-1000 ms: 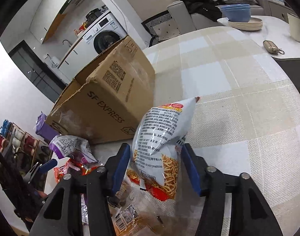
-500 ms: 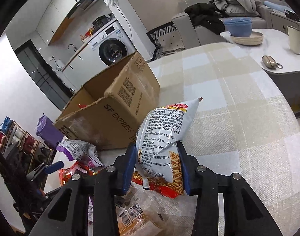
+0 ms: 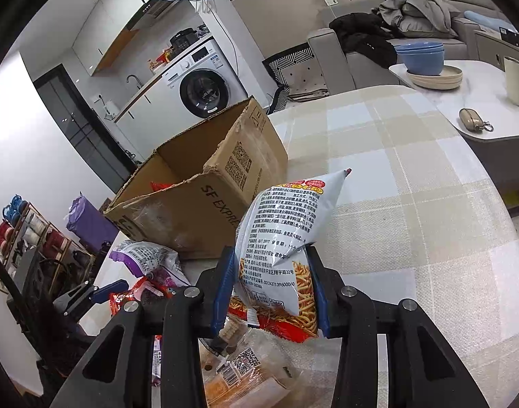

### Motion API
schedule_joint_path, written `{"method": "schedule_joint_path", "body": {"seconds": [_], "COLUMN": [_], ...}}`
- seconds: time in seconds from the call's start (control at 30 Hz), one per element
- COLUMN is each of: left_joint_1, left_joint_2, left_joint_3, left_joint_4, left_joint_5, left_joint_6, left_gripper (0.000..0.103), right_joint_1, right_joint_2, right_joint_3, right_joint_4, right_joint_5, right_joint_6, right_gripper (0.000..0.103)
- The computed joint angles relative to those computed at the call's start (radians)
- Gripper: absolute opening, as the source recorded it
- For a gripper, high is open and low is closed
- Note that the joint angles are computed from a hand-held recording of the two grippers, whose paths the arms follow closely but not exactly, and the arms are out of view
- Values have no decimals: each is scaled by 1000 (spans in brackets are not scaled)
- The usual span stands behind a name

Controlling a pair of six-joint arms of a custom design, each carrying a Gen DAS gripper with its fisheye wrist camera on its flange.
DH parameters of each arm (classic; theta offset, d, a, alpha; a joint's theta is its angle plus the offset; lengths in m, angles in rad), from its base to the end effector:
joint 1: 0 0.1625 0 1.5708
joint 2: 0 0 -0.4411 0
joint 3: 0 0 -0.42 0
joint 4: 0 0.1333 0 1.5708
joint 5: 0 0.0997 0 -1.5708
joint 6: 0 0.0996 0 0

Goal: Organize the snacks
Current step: 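Grasp the red chocolate pack with the left gripper while the right gripper holds its bag, then carry both held snacks over the cardboard box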

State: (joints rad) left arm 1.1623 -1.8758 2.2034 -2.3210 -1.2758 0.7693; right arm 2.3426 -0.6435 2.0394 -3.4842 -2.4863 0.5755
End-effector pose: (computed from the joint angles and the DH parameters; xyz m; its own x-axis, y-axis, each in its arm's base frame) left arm -0.0081 -0.4272 0.4021 -0.4128 0.7767 -0.4758 0.9040 0.4130 -0.1102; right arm 0.4174 -0.3510 0.0101 -0.9257 0.2182 0.3088 -0.1219 0.6008 -0.7900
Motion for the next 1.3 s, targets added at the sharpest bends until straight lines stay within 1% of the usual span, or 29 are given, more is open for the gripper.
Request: {"method": "schedule_joint_path", "body": {"seconds": [0.03,0.17,0.23,0.3,0.5,0.77,1.1,1.23,1.3], "left_joint_1": [-1,3,5,9,27,37,73,77,75], "left_joint_2": [-5,-5,-8,-13,-24,-35,-35,-39,-44], "left_joint_3": [4,-3,-12,-19,-50,-101,-194,-214,-214], "left_joint_4": [-3,9,29,45,86,138,217,234,223], "left_joint_5": [-1,-12,-22,-29,-59,-102,-199,-229,-239], "left_joint_6": [7,25,28,36,63,57,32,17,10], "left_gripper": [51,48,43,41,41,41,41,41,41], "right_joint_1": [2,5,9,11,27,52,79,88,93], "right_joint_2": [0,-6,-10,-14,-15,-5,10,17,22], "right_joint_3": [0,8,14,19,18,0,-28,-41,-49], "right_joint_4": [0,-8,-20,-34,-73,-151,-198,-212,-218], "right_joint_5": [-3,-13,-18,-25,-40,-45,-40,-38,-38], "right_joint_6": [-1,3,5,-2,-30,-110,-174,-194,-203], "right_gripper": [40,40,40,40,40,40,40,40,40]}}
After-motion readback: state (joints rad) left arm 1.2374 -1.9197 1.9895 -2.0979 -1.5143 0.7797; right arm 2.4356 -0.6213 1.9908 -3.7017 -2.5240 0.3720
